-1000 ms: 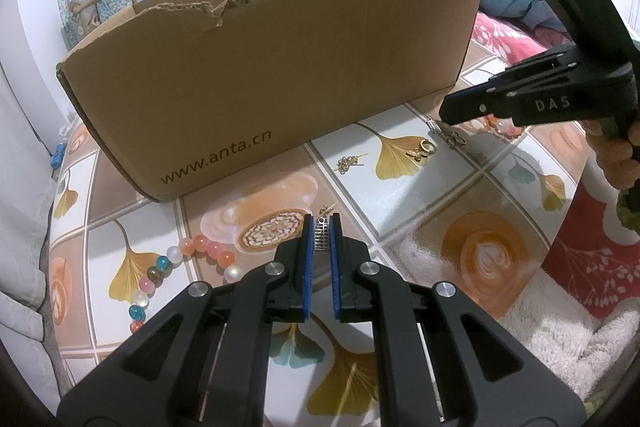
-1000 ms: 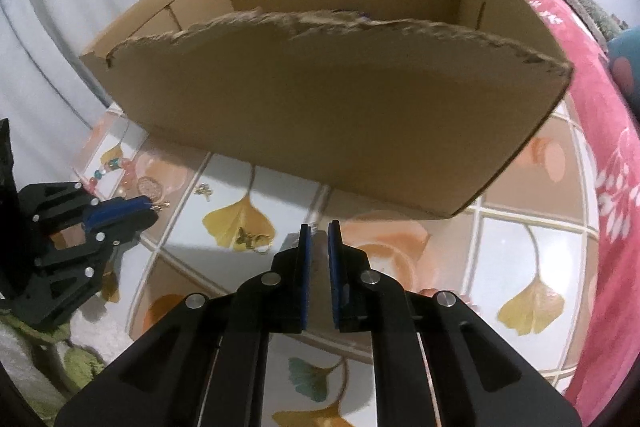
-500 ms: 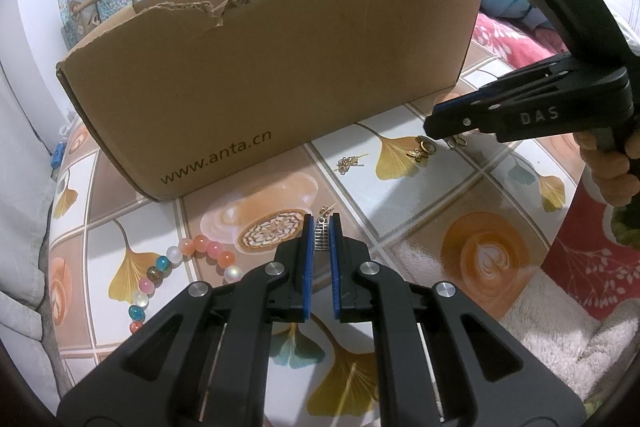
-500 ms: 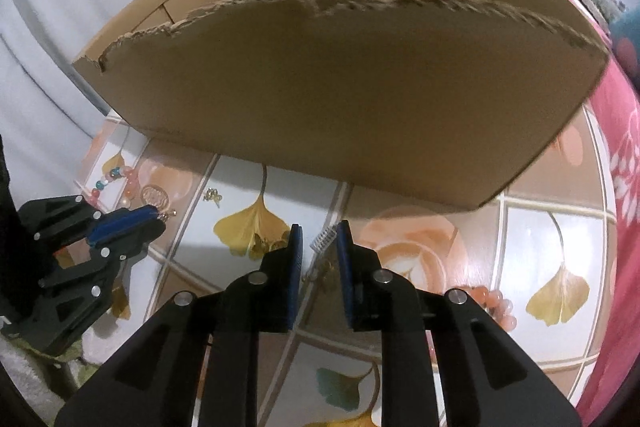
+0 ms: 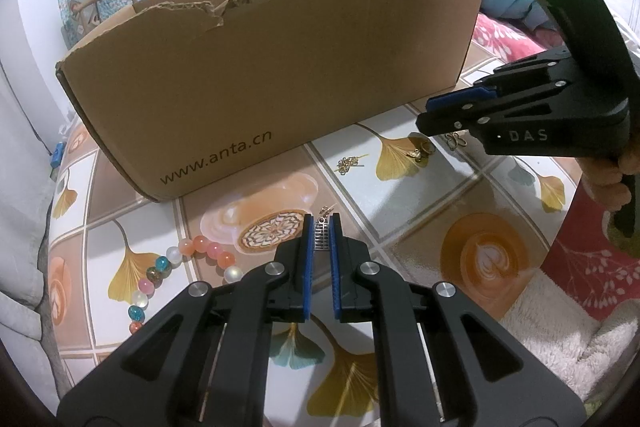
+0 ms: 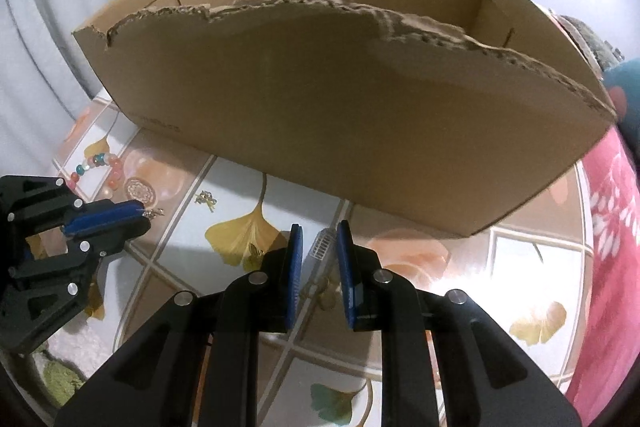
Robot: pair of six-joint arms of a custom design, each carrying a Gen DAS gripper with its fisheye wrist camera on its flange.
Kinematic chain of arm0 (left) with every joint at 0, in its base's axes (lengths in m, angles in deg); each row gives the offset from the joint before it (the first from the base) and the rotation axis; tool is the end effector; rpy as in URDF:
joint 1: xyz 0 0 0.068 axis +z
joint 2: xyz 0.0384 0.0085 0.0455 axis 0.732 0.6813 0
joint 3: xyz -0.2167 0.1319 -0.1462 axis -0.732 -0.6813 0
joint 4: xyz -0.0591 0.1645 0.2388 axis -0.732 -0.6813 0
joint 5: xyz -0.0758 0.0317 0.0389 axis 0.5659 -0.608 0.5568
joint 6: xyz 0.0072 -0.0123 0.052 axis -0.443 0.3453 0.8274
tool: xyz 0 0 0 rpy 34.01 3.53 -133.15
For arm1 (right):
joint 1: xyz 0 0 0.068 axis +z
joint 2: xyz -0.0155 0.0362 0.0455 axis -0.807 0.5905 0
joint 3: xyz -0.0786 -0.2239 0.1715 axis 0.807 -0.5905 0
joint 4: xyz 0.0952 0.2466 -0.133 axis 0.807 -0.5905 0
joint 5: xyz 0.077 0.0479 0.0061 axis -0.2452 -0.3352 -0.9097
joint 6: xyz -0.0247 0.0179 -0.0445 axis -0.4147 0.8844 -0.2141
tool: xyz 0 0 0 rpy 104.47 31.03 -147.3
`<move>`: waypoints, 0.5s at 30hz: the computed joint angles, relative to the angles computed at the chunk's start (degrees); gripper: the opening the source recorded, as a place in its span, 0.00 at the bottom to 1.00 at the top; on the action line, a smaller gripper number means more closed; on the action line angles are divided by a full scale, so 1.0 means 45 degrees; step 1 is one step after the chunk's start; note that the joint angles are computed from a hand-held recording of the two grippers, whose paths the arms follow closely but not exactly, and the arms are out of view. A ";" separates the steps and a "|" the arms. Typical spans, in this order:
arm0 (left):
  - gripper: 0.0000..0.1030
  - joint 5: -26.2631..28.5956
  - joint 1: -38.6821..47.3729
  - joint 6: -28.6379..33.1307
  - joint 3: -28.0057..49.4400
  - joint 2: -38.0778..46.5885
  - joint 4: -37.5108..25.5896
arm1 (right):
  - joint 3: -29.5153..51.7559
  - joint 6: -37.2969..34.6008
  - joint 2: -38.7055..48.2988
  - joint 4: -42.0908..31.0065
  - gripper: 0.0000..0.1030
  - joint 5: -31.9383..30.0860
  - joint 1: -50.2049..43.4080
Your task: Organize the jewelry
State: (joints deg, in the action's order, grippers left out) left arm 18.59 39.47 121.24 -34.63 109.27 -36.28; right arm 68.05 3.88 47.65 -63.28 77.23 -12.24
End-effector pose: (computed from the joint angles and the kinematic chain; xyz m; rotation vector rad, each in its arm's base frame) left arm 0.2877 -0.0526 0.2053 0.9913 2.2605 -0.3439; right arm 0.2474 0.2045 0.2616 0.0638 2.6396 0.0270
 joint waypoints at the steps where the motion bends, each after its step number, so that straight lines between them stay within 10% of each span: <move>1: 0.07 -0.0012 -0.0018 -0.0010 -0.0002 0.0014 0.0034 | 0.0147 0.0214 0.0300 0.0032 0.17 0.0026 0.0142; 15: 0.07 0.0019 0.0000 0.0003 0.0024 0.0061 0.0043 | 0.0337 -0.0111 0.0436 -0.0272 0.17 0.0292 0.0169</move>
